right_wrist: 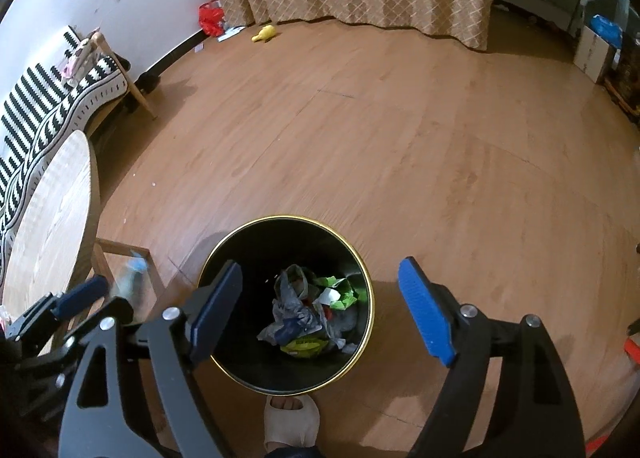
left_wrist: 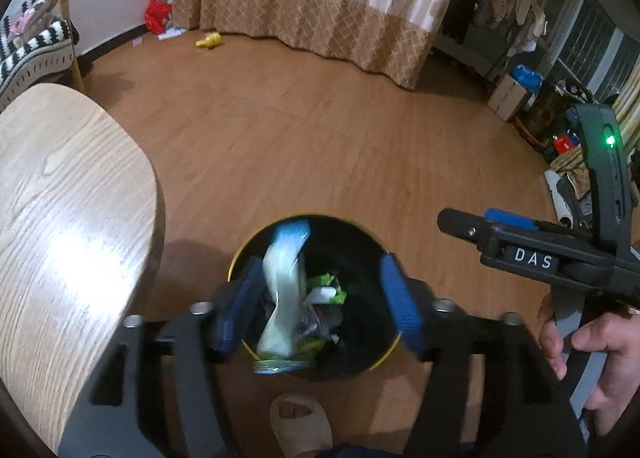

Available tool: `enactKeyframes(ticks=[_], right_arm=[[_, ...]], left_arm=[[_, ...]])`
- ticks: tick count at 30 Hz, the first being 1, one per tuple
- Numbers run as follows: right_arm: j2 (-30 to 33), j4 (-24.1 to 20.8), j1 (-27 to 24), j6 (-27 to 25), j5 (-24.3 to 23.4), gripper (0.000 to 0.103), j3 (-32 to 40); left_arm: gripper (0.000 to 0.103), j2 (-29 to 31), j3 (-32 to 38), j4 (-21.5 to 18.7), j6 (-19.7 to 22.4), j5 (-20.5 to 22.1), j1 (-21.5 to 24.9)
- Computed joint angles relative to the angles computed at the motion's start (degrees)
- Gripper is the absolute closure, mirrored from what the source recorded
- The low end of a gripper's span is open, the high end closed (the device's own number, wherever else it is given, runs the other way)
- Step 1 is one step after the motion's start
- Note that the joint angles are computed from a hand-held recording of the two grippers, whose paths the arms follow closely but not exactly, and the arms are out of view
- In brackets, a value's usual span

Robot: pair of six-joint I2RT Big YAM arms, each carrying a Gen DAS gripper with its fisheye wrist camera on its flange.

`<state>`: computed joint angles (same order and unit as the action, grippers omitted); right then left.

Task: Collect trash
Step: 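Move both open tools back over the trash pile on the table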

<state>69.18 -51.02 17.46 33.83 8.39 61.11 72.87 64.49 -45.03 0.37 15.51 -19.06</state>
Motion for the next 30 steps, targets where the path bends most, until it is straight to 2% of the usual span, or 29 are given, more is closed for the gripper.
enactKeyframes(ticks=[7, 11, 17, 19, 23, 26, 30], right_arm=[[0.03, -0.19, -0.03, -0.16, -0.16, 0.025, 0.25], [0.3, -0.19, 1.03, -0.44, 0.15, 0.025, 1.01], [2.57, -0.38, 5.24, -0.53, 1.26, 0.025, 4.68], [3.94, -0.34, 7.75, -0.72, 2.05, 0.025, 6.9], [7.73, -0.43, 12.99, -0.82, 2.8, 0.024, 12.21], [12.51, -1.28, 17.8, -1.62, 2.86, 0.024, 18.28], [19.82, -2.69, 24.42, -3.41, 2.7, 0.024, 28.33]], left_arm=[[0.03, -0.75, 0.17, -0.57, 0.4, 0.9, 0.61], [0.025, -2.92, -0.21, -0.78, -0.01, 1.44, 2.45], [0.013, -7.58, -0.8, -2.0, 1.44, 1.33, 9.12], [0.011, -9.17, -0.79, -2.73, 1.62, 0.54, 12.59], [0.01, -11.43, -0.42, -4.99, 2.89, 0.57, 22.44], [0.01, -12.54, 0.0, -6.49, 5.02, 0.73, 31.81], [0.01, -11.48, 1.86, -7.68, 8.27, 2.34, 46.85]])
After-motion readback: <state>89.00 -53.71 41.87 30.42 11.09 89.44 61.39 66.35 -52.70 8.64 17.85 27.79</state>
